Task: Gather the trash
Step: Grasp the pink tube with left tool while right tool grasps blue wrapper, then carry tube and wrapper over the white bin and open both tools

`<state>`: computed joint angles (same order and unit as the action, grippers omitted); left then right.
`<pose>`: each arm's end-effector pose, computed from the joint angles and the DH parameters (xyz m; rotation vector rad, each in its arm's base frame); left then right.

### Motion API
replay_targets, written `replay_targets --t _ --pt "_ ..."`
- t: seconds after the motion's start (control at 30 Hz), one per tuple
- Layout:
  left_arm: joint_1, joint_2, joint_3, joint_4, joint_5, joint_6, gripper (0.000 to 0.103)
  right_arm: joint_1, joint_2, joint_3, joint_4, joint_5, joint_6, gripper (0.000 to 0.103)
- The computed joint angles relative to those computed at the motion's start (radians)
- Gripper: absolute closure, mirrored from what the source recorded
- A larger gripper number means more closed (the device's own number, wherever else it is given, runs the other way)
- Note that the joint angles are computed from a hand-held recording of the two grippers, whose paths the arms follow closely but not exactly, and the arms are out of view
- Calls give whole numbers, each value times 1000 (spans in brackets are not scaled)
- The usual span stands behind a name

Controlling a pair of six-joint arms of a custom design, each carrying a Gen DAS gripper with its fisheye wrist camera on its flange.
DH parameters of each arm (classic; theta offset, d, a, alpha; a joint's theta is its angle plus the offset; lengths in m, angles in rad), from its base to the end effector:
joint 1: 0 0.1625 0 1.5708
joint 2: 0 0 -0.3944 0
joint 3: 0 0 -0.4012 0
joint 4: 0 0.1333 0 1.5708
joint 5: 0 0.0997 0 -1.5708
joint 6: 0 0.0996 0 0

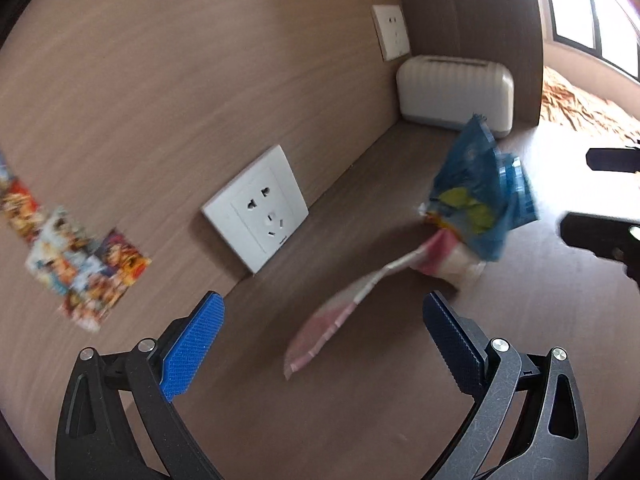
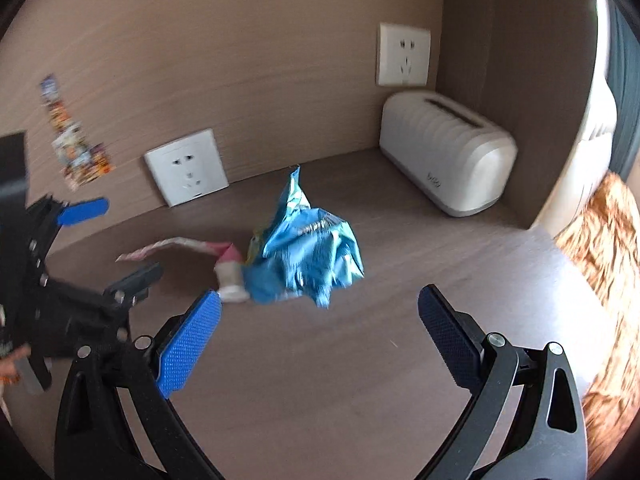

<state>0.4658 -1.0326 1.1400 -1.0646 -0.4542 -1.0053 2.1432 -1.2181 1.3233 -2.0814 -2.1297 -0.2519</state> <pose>-0.4873 -0.4943 0.3650 0.4899 1.9578 -0.7665 0.4252 -0.5113 0.4522 0.8949 -2.4272 0.6422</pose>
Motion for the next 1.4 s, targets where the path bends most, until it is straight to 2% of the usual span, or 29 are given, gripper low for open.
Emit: replay_targets --t 0.13,0.2,0.27,0.3,0.37,0.4,0.43,0.5,0.57,0.6,0.7,0.77,1.03,1.17,1.4 --pt "42 -28 66 -209 -22 205 6 -7 84 -46 -22 -57 69 5" --pt "61 -34 91 -314 -51 314 12 -15 114 -70 -7 -66 110 5" --pt "72 -29 100 -367 -77 373 27 -22 136 -84 4 -70 145 5" --pt "80 -29 107 -408 -103 413 32 -25 145 -87 2 -66 156 5" --pt "90 -28 117 -459 -141 456 49 -31 153 -91 1 -44 168 5" --pt "91 -30 127 -489 -150 473 53 -35 155 -92 5 -27 173 5" --pt "94 -30 131 -516 -164 485 62 -38 157 -96 17 -16 175 12" --pt "96 -26 129 -532 -175 486 66 -40 150 -85 0 -3 168 15" --pt "93 -25 132 -530 -166 478 77 -41 138 -77 -13 11 161 24" --pt "91 -28 136 -532 -166 469 79 -44 128 -74 -13 24 163 27" --pt "83 -32 130 -505 -174 423 87 -45 98 -61 -29 36 155 28" --pt "75 -34 122 -476 -184 379 96 -42 83 -61 -23 43 155 28" --pt "0 -38 85 -340 -165 200 97 -38 -33 -14 -19 58 92 28" --pt "-30 -14 50 -301 -171 150 98 -30 -108 32 -15 57 62 28" --pt "-79 22 14 -251 -212 93 100 -39 -229 86 51 39 75 28"
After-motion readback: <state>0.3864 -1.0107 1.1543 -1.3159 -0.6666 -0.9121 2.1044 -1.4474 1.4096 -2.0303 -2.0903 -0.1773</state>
